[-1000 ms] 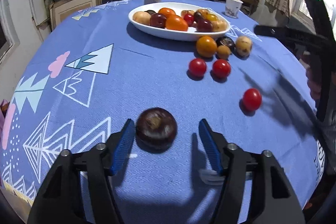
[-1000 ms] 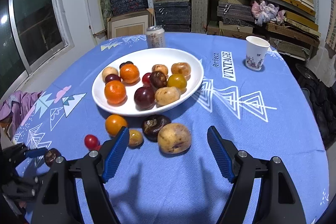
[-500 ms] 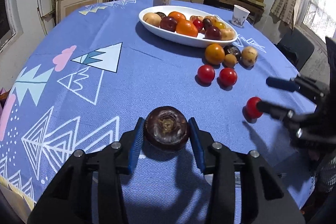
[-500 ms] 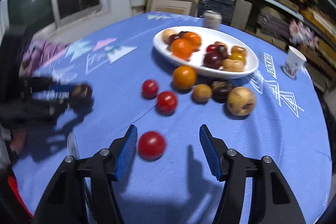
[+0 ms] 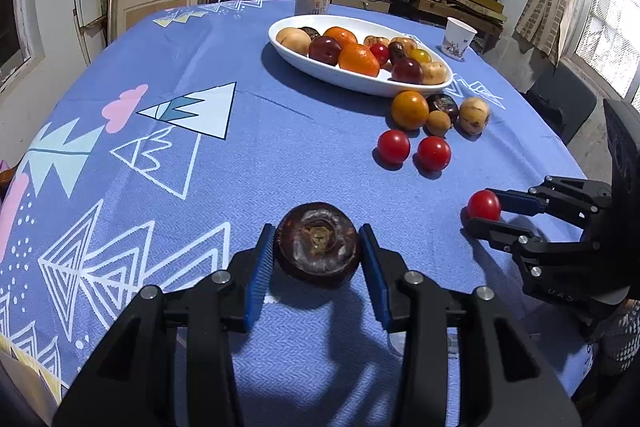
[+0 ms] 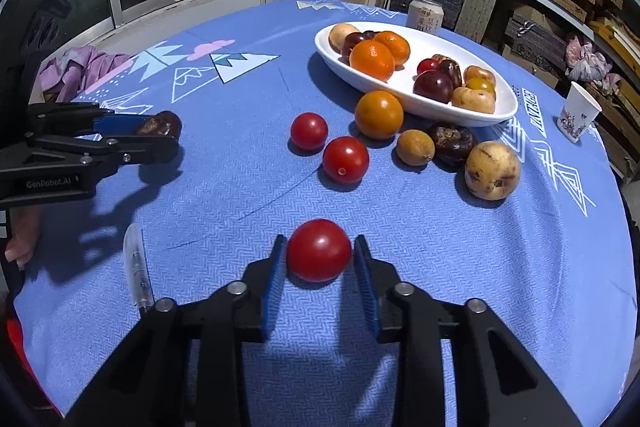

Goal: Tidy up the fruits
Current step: 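Grasp red tomato with right tool while left tool holds the dark brown fruit, then carry both held fruits onto the white plate and open both tools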

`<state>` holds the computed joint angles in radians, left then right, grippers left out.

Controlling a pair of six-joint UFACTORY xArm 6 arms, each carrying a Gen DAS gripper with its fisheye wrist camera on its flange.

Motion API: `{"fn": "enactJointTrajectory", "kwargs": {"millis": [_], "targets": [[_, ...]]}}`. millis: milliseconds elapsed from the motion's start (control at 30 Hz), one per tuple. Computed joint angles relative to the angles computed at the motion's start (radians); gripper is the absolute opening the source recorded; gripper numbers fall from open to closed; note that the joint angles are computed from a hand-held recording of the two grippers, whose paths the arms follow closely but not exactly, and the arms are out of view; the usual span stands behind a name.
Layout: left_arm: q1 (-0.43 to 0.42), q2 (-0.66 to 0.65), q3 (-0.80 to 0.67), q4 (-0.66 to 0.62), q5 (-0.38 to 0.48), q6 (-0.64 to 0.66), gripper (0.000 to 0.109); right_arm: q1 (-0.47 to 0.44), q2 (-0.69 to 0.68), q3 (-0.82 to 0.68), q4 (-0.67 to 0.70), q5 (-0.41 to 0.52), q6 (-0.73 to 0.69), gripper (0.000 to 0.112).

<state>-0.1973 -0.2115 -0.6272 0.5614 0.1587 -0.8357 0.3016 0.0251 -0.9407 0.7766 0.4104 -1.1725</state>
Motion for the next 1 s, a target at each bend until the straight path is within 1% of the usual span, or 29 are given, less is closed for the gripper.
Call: {"fn": "enactJointTrajectory", "kwargs": {"millis": [167,233,333,367,467,533,567,667,700,733,833,900,1000], "targets": [[-0.004,0.004,-0.003,-0.008,-0.001,0.004,0.042,-0.002,0.0,-0.003,0.019,-0.004,-0.004,0.031],[-0.002,0.01,-0.009,0.006,0.0,-0.003,0.042,-0.01,-0.002,-0.012,0.052,0.004,-0.017,0.031],[0.001,0.034,-0.069,0.14,0.046,-0.093,0.042,-0.034,-0.002,-0.042,0.1,0.027,-0.027,0.031],[0.004,0.041,-0.084,0.14,0.052,-0.085,0.042,-0.043,0.001,-0.057,0.108,0.035,-0.02,0.031],[0.023,0.082,-0.152,0.048,0.033,0.012,0.042,-0.069,0.03,-0.13,0.121,0.044,0.009,0.031],[0.035,0.135,-0.238,0.098,0.046,-0.023,0.042,-0.087,0.074,-0.215,0.1,0.066,0.06,0.031],[0.037,0.164,-0.281,0.1,0.054,-0.021,0.042,-0.095,0.106,-0.269,0.084,0.076,0.098,0.031],[0.039,0.274,-0.428,0.023,0.061,0.033,0.042,-0.107,0.22,-0.436,0.017,0.089,0.228,0.031],[0.035,0.317,-0.485,-0.027,0.066,0.075,0.042,-0.11,0.259,-0.489,-0.008,0.096,0.269,0.031],[0.031,0.362,-0.546,-0.047,0.079,0.096,0.042,-0.112,0.309,-0.556,-0.05,0.111,0.323,0.031],[0.023,0.465,-0.684,-0.025,0.111,0.082,0.042,-0.106,0.43,-0.706,-0.158,0.122,0.445,0.031],[0.018,0.54,-0.776,-0.077,0.133,0.123,0.042,-0.101,0.506,-0.799,-0.218,0.143,0.512,0.031],[0.016,0.619,-0.878,-0.065,0.168,0.113,0.042,-0.092,0.579,-0.895,-0.276,0.164,0.561,0.031]]}}
